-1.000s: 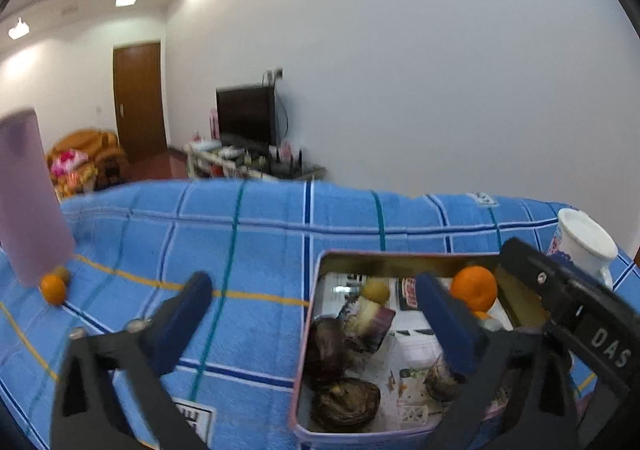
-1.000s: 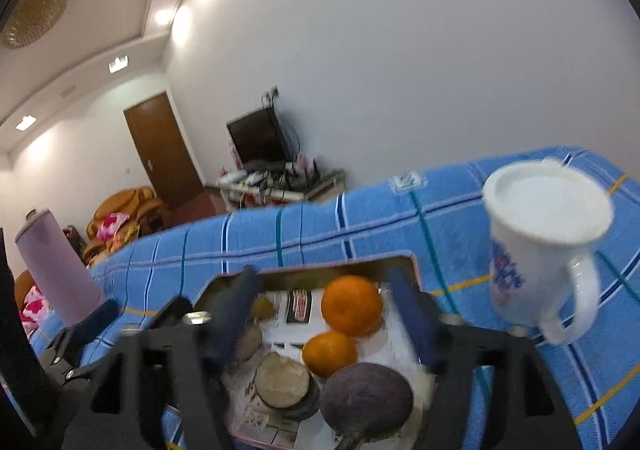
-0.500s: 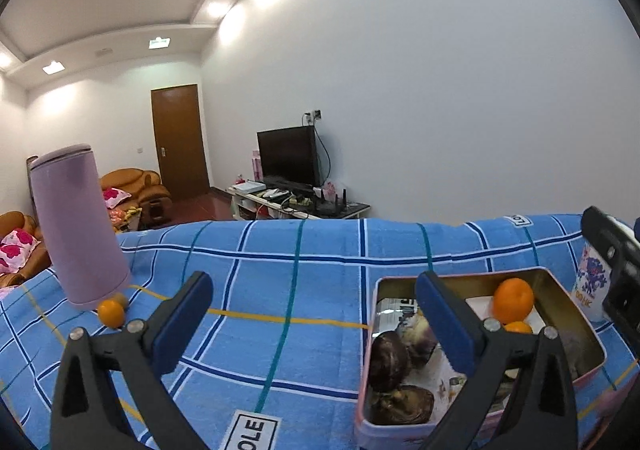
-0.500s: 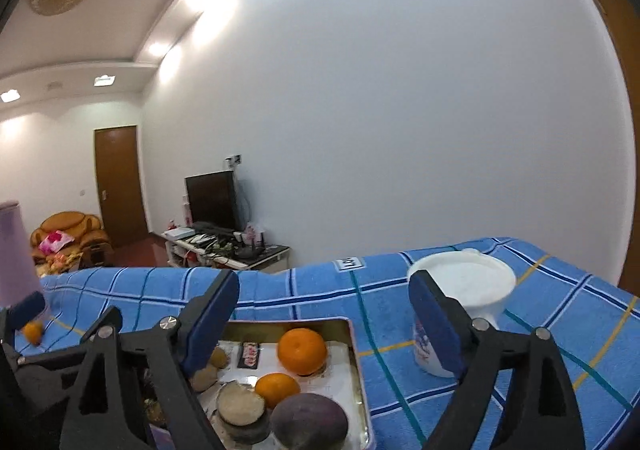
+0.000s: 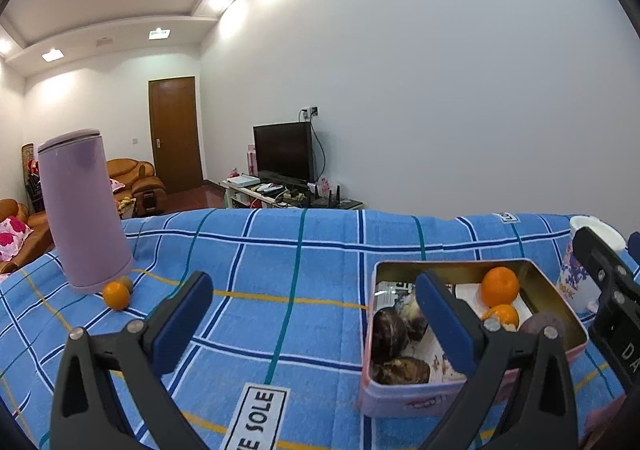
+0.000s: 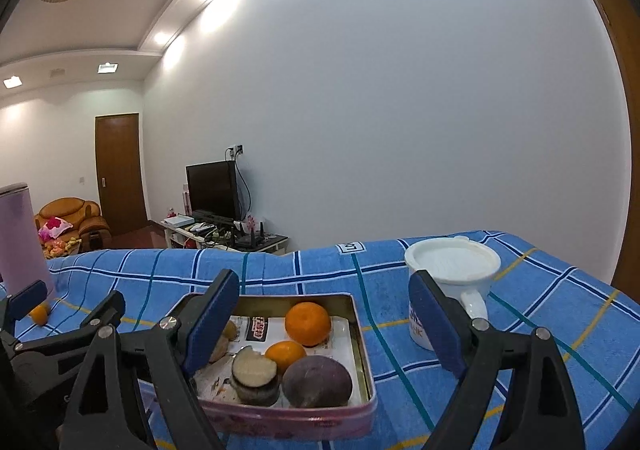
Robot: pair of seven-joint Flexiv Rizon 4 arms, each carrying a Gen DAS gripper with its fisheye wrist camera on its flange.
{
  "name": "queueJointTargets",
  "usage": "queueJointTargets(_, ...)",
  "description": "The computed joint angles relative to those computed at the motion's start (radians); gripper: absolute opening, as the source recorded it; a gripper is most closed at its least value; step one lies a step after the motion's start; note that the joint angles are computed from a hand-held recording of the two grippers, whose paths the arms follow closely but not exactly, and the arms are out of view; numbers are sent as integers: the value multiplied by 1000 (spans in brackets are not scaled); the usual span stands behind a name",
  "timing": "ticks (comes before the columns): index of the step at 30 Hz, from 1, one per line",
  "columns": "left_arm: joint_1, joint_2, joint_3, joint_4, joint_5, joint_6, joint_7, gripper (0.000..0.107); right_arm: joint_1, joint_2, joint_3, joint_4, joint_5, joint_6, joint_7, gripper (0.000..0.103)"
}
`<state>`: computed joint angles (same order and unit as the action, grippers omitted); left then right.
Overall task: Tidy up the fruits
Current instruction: 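Withdraw both grippers from the tin toward the fruits by the kettle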
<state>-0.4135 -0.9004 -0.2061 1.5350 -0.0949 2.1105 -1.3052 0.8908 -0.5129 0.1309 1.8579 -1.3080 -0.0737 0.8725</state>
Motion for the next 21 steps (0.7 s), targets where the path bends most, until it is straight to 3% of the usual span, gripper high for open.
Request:
queueJointTargets(9, 34, 29, -12, 64, 36, 35, -23, 103, 32, -11, 3, -17, 17, -36, 2, 88)
queueJointTargets(17, 99, 43, -43, 79, 141, 14, 8, 103, 63, -33, 4, -52, 62, -112, 25, 88)
queueJointTargets(21, 120, 41, -37, 73, 164, 17, 29, 103, 57, -38, 8, -67, 79, -82, 37, 88)
